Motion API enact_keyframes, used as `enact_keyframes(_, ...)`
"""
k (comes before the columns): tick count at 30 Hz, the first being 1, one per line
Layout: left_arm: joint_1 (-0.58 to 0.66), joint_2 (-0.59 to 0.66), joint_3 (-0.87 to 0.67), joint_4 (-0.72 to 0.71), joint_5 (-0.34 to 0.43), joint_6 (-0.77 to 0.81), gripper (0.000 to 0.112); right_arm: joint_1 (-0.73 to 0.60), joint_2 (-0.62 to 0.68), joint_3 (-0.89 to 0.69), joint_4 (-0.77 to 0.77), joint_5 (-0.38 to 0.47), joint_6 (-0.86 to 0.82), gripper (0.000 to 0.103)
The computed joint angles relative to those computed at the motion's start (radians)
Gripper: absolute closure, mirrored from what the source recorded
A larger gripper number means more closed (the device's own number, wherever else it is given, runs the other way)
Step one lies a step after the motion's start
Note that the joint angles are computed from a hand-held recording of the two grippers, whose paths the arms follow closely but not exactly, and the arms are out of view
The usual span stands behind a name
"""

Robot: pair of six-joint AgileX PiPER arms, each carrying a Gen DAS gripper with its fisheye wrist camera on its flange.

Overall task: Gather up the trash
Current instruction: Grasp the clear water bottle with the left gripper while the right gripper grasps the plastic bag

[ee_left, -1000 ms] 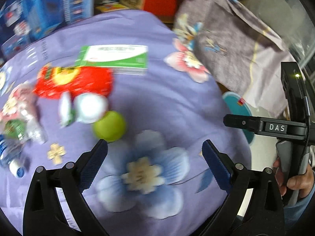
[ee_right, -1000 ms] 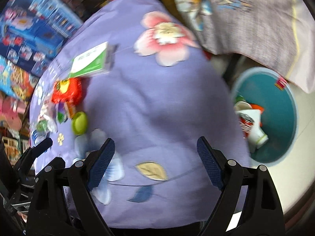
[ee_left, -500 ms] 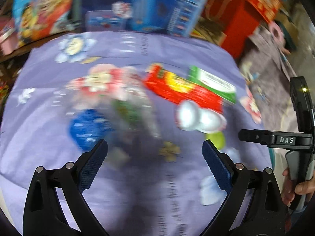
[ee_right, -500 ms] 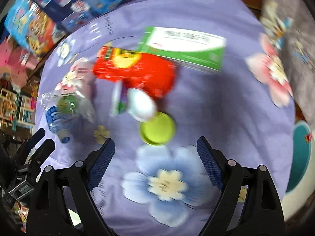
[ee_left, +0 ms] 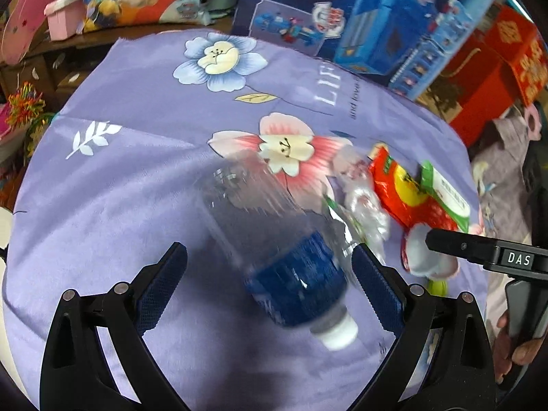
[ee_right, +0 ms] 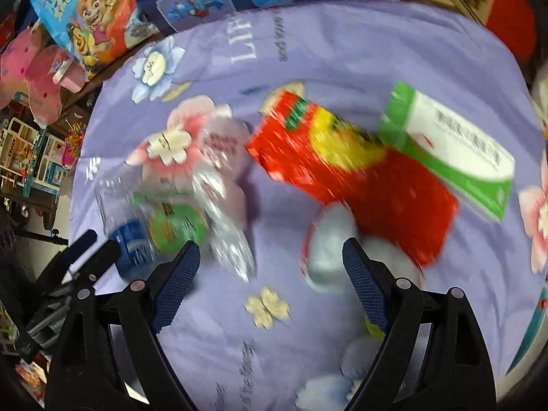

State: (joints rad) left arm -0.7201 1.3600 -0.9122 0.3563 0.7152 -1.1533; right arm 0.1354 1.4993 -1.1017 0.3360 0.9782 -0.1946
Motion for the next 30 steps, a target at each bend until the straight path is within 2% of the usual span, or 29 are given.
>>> enact_keyframes(5,0.063,0.089,-0.041,-0.054,-0.037,0.106,0.015,0.051,0.096,-0.076,0.04,-0.029,0.003,0.022)
enact_keyframes(6,0.073,0.104,-0.044,-0.068,-0.045,0.125,0.015,0.062,0.121,-0.092,0.048,-0.03,0.001,0.025)
enact_keyframes(9,0.095,0.12,-0.027,-0.113,-0.08,0.18,0.017,0.075,0.183,-0.124,0.073,-0.022,-0.02,0.048)
enact_keyframes(10,0.096,0.124,-0.022,-0.121,-0.089,0.189,0.017,0.079,0.196,-0.126,0.074,-0.026,-0.024,0.051)
enact_keyframes(13,0.097,0.137,-0.01,-0.171,-0.12,0.242,0.02,0.076,0.243,-0.135,0.102,-0.044,-0.046,0.051)
enact_keyframes(16,0.09,0.166,-0.021,-0.22,-0.145,0.297,0.032,0.066,0.28,-0.129,0.135,-0.055,-0.075,0.051)
enact_keyframes(17,0.08,0.174,-0.028,-0.219,-0.149,0.303,0.04,0.058,0.28,-0.117,0.149,-0.057,-0.09,0.052)
enact_keyframes(18,0.06,0.183,-0.038,-0.196,-0.147,0.289,0.04,0.048,0.262,-0.093,0.168,-0.074,-0.119,0.06)
enact_keyframes(19,0.044,0.192,-0.046,-0.186,-0.148,0.284,0.04,0.031,0.26,-0.085,0.192,-0.052,-0.145,0.062)
enact_keyframes(22,-0.01,0.219,-0.074,-0.182,-0.147,0.3,0.04,-0.02,0.203,-0.028,0.207,-0.038,-0.184,0.064)
enact_keyframes(30,-0.146,0.262,-0.139,-0.183,-0.144,0.268,0.04,-0.253,0.019,0.1,0.28,0.071,-0.338,0.064)
